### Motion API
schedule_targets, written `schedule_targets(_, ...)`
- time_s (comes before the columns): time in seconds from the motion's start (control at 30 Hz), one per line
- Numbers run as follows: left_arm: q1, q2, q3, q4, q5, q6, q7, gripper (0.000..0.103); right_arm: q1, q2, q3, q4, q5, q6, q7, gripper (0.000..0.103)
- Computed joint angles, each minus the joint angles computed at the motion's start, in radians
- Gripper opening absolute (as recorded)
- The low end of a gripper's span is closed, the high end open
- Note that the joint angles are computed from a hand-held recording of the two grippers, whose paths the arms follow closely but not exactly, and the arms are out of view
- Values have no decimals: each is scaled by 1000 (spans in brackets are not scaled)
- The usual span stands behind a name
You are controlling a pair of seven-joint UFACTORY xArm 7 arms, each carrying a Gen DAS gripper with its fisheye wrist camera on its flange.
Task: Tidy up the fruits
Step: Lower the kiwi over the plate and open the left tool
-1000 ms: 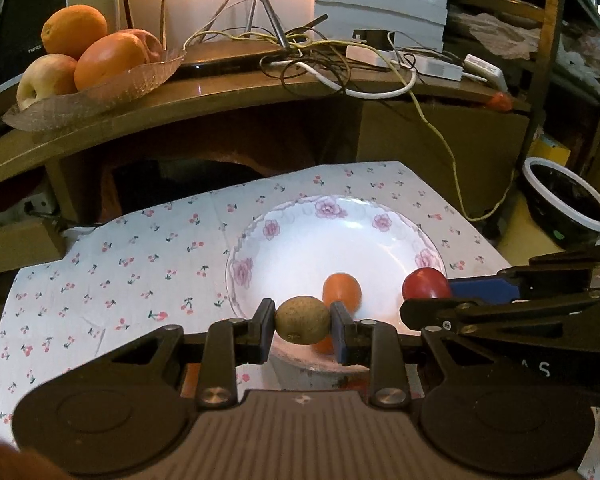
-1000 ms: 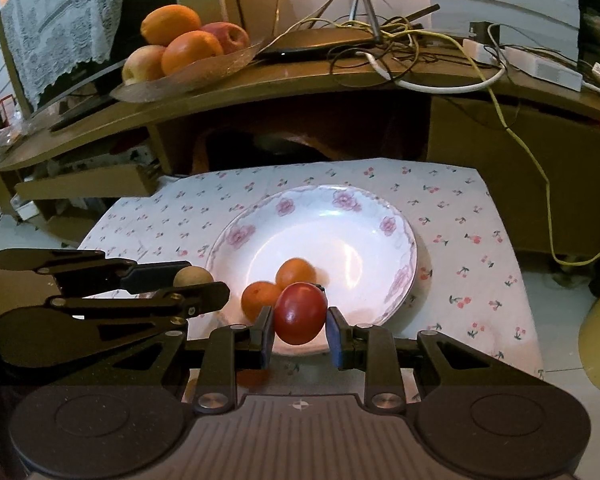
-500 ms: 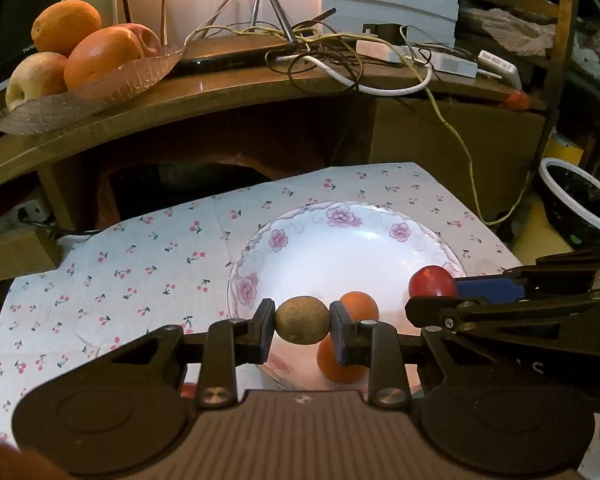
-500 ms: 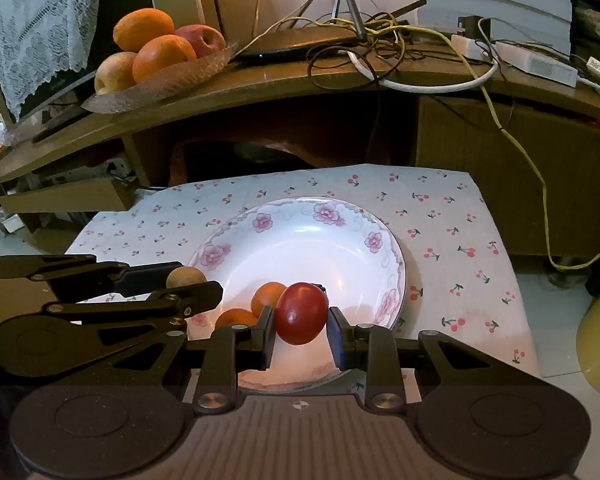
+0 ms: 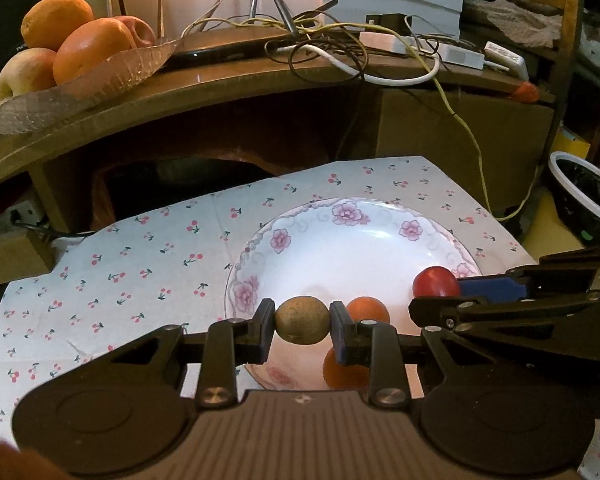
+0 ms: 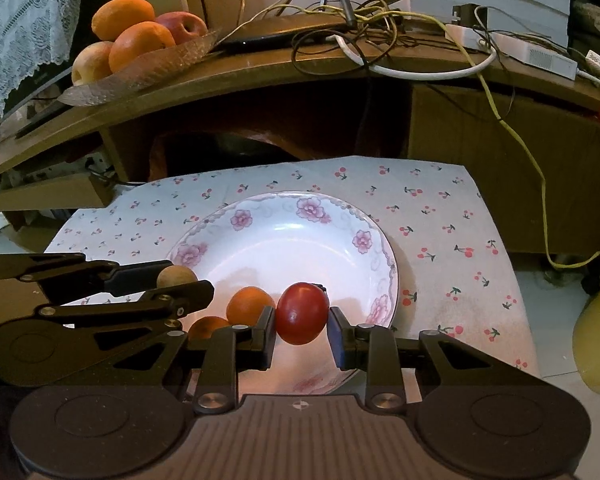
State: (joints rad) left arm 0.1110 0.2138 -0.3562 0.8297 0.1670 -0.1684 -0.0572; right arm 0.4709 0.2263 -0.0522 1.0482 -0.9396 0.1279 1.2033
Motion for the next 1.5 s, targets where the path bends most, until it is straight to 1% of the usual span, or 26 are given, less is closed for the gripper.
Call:
schedule_targets(0.1,-11,1,10,2,-3,1,0,34,-3,8,2,4,11,3,-14,30)
schedule_targets(0.13,13,5,-14,3,2,0,-2,34,-4,10,4,4,19,6,-22,30)
schedule_targets(0.17,4,5,-6,4,0,1,-2,34,-4,12,5,5,25,9,-29,30)
schedule_targets(0.2,-23,6,21,5,-5,-3,2,34,-3,14,5,6,30,11,-34,30)
schedule_targets(0.23,-36,8,33,6,-6,-5,4,34,-9,18,12,7,46,10,-54,30)
schedule_targets(0.37,-26,14,23,11,-3,-2,2,34,5,24,-1,13,48,13,-57,31)
schedule_targets(0.57,-34,18,28,15,-10,-2,4,34,17,27,-15,16,38,17,-45,32)
schedule_targets(0.7,-44,17,40,15,-14,-4,1,35,30,24,-32,16,-9,14,-2,33)
schedule_targets(0.77,-52,15,48,14,-17,-5,0,35,25,23,-30,16,-22,10,10,34)
schedule_targets(0.83,-31,14,27,14,-12,-3,-2,37,23,20,-32,14,-41,8,28,35)
schedule_targets(0.93,-32,9,30,13,-12,-9,-6,39,19,11,-35,12,-76,7,65,36)
schedule_targets(1.03,-6,3,10,12,-4,-13,-20,40,10,1,-31,9,-115,11,109,39)
schedule_targets(1.23,25,-22,-4,0,22,-26,-64,40,-18,-19,-10,4,-191,16,181,39)
schedule_targets(1.3,74,-29,-46,-3,51,-23,-89,40,-30,-26,1,1,-213,20,200,39)
schedule_targets(1.5,157,-53,-106,-20,147,-35,-174,41,-66,-42,32,-3,-259,20,246,40)
